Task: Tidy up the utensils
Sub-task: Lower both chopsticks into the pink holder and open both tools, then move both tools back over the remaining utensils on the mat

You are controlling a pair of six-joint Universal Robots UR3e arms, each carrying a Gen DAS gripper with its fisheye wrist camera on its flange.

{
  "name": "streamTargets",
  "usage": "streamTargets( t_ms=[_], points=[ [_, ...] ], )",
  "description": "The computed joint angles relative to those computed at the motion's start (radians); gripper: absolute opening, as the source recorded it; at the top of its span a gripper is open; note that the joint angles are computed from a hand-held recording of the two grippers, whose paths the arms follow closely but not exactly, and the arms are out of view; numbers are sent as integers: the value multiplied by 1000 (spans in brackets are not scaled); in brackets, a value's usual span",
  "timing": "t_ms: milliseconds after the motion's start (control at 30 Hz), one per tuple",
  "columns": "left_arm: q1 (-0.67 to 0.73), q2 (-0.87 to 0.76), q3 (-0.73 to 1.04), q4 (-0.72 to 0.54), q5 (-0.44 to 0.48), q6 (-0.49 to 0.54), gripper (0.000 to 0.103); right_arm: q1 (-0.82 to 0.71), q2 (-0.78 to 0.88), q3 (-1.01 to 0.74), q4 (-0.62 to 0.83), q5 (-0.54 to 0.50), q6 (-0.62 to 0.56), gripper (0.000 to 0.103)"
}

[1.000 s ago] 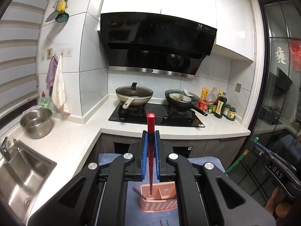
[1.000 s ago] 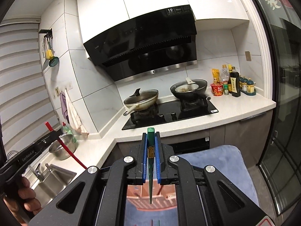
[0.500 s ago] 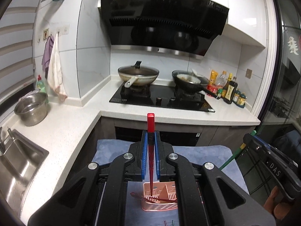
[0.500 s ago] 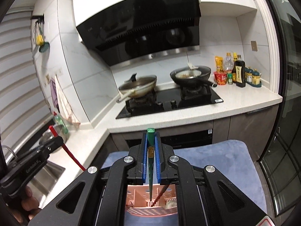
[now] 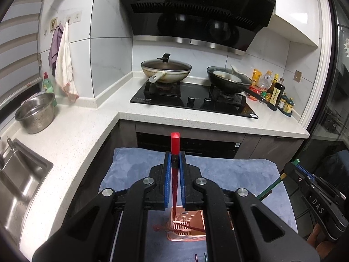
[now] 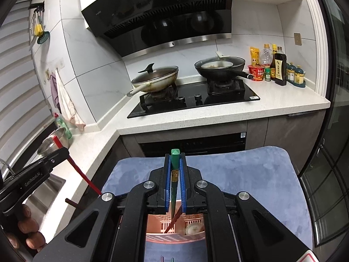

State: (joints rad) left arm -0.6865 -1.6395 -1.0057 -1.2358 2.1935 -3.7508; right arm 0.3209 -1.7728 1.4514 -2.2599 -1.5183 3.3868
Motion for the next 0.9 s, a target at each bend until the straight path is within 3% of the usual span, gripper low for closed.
streamTargets(
  t_ms=[200,300,700,833,900],
  points=[
    [-4,-6,7,-14,13,-11,9,8,-2,-3,-8,-8,12,13],
    [-16,-10,19,-27,28,-24,17,16,-11,-8,-4,-17,8,13],
    [-116,-11,95,-134,123,-84,18,18,-131,14,63,-8,-11,13],
    [-202,31,54,-180,196,-151,33,17,-233,75,127,-5,-25,15],
    [-254,44,41,-242,246,-207,34,32,-293,123,158,-22,-26,19]
  ],
)
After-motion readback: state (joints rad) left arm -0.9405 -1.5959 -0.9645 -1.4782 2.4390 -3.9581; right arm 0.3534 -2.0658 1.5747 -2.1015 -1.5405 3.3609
